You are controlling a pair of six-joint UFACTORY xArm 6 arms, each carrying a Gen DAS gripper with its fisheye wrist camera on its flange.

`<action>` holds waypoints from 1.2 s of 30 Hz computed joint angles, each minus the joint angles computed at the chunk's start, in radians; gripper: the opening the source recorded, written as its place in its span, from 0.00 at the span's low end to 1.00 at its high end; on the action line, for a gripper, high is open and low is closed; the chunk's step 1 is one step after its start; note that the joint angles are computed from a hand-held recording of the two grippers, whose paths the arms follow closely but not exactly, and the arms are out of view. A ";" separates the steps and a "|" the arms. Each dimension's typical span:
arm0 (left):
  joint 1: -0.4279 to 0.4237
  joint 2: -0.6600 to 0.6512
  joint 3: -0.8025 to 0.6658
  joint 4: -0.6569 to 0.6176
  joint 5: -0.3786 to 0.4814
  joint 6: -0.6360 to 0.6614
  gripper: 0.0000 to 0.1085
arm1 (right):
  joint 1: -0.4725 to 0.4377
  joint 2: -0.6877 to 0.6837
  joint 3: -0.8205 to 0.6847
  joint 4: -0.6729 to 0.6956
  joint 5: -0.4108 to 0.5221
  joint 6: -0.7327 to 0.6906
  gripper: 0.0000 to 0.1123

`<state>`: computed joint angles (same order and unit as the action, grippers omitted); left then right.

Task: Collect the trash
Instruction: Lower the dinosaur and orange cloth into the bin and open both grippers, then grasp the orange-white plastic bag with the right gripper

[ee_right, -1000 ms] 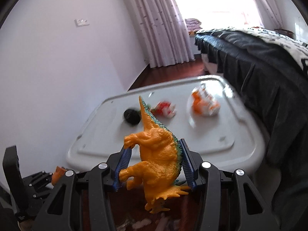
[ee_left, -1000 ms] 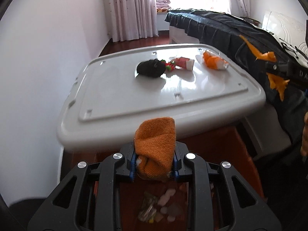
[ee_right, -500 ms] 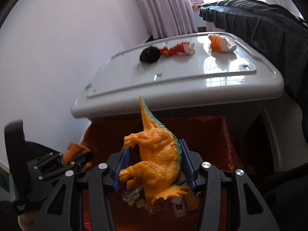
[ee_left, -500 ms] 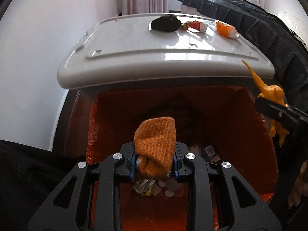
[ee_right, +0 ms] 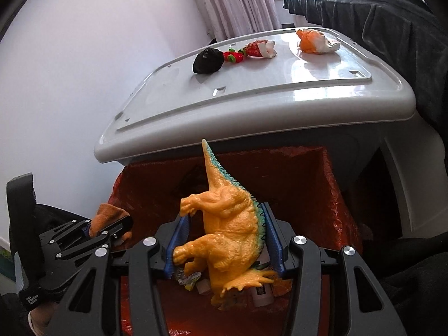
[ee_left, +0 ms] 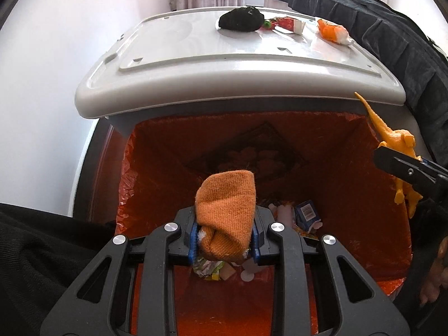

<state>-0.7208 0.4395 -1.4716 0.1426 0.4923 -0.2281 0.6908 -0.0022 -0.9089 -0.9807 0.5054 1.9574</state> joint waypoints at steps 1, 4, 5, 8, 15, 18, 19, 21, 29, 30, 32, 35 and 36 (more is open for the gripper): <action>0.000 0.002 -0.004 -0.001 0.000 0.001 0.24 | 0.001 -0.003 0.000 -0.003 0.003 0.003 0.44; 0.000 0.002 -0.003 0.009 0.000 -0.006 0.24 | 0.004 -0.012 0.006 -0.010 0.006 0.010 0.44; 0.000 0.000 -0.002 0.013 0.000 -0.010 0.24 | 0.005 -0.012 0.008 -0.008 0.005 0.009 0.44; -0.001 -0.003 0.003 0.000 -0.003 -0.002 0.31 | 0.001 -0.009 0.008 0.008 -0.004 -0.009 0.45; 0.008 -0.016 0.010 0.086 -0.003 -0.110 0.76 | -0.009 -0.048 0.032 0.021 0.011 0.032 0.69; 0.008 -0.011 -0.002 0.040 0.013 -0.078 0.76 | -0.032 -0.101 0.051 -0.006 0.019 0.057 0.68; 0.007 -0.010 -0.005 0.031 0.015 -0.073 0.76 | -0.053 -0.122 0.057 -0.003 0.013 0.036 0.69; 0.005 -0.014 -0.002 0.022 0.007 -0.067 0.76 | -0.107 -0.156 0.064 0.035 0.001 -0.047 0.69; -0.002 -0.002 -0.005 -0.016 -0.039 -0.030 0.76 | -0.458 -0.062 -0.109 0.344 -0.018 -0.676 0.76; -0.002 0.000 -0.007 -0.021 -0.046 -0.023 0.76 | -0.489 -0.019 -0.153 0.368 -0.011 -0.734 0.76; -0.001 0.007 -0.014 -0.008 -0.059 -0.029 0.76 | -0.550 0.091 -0.259 0.414 -0.002 -0.844 0.76; 0.000 0.019 -0.026 0.013 -0.094 -0.044 0.76 | -0.601 0.248 -0.421 0.458 0.009 -0.969 0.76; 0.000 0.025 -0.034 0.010 -0.105 -0.041 0.76 | -0.609 0.285 -0.461 0.466 0.018 -0.998 0.77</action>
